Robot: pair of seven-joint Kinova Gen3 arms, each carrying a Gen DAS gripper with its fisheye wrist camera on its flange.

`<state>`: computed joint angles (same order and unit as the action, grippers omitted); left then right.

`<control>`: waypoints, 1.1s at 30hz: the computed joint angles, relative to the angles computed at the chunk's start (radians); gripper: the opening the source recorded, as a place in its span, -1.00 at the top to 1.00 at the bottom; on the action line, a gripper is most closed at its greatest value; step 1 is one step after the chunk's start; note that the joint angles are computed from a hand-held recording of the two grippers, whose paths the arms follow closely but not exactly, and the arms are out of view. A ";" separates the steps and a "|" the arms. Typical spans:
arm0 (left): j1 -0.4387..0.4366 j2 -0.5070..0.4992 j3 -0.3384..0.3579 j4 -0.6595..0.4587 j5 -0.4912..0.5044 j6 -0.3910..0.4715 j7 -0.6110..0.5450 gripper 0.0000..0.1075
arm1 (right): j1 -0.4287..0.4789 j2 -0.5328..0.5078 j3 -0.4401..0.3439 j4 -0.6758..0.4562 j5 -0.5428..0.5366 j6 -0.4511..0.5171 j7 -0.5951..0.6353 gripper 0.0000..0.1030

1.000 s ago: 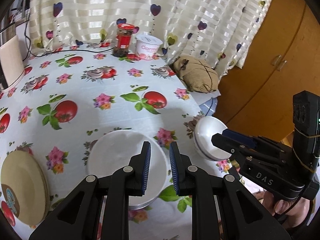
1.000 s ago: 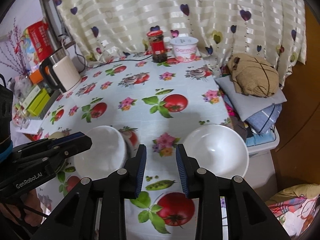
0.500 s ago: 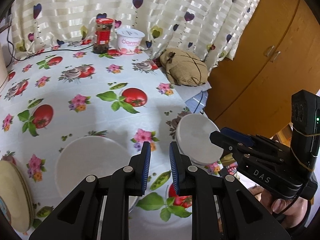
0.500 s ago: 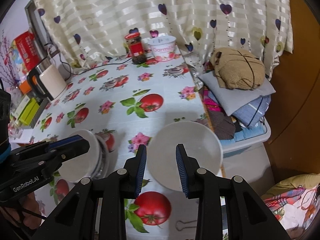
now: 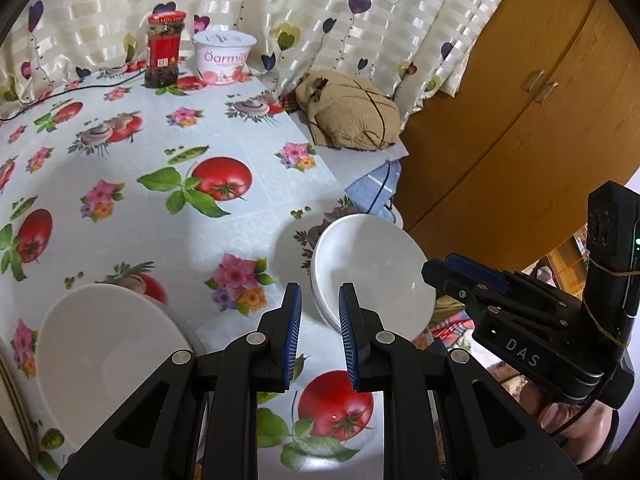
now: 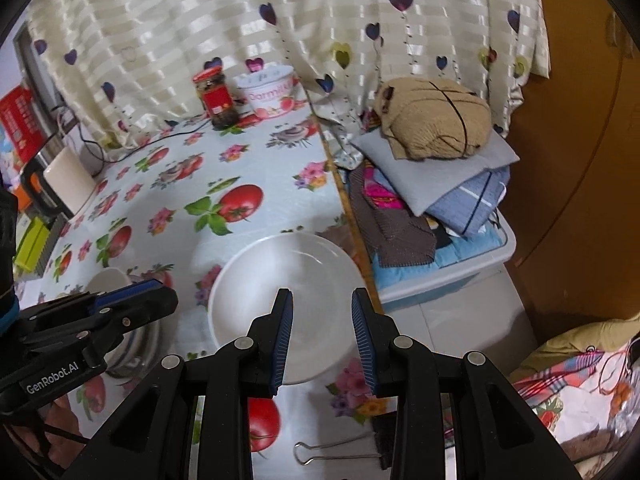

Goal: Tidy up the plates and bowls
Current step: 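Move the right tool to the remaining white bowl beside the clothes box, then grasp the rim of the white bowl with the right tool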

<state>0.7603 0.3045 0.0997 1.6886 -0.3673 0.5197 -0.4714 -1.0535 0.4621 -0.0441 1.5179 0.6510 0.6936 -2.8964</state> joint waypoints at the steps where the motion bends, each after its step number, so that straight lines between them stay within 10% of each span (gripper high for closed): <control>1: -0.010 0.007 0.008 -0.004 0.012 -0.001 -0.011 0.63 | 0.003 0.001 0.000 0.003 -0.002 -0.002 -0.002 0.42; 33: -0.001 0.102 -0.014 -0.081 0.098 0.035 -0.107 0.65 | 0.047 0.041 0.021 0.036 -0.138 -0.098 0.093 0.61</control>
<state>0.7592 0.4060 0.0852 1.6080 -0.2692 0.5547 -0.5786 -1.0063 0.5032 -0.0231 1.5543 0.5126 0.5957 -2.8031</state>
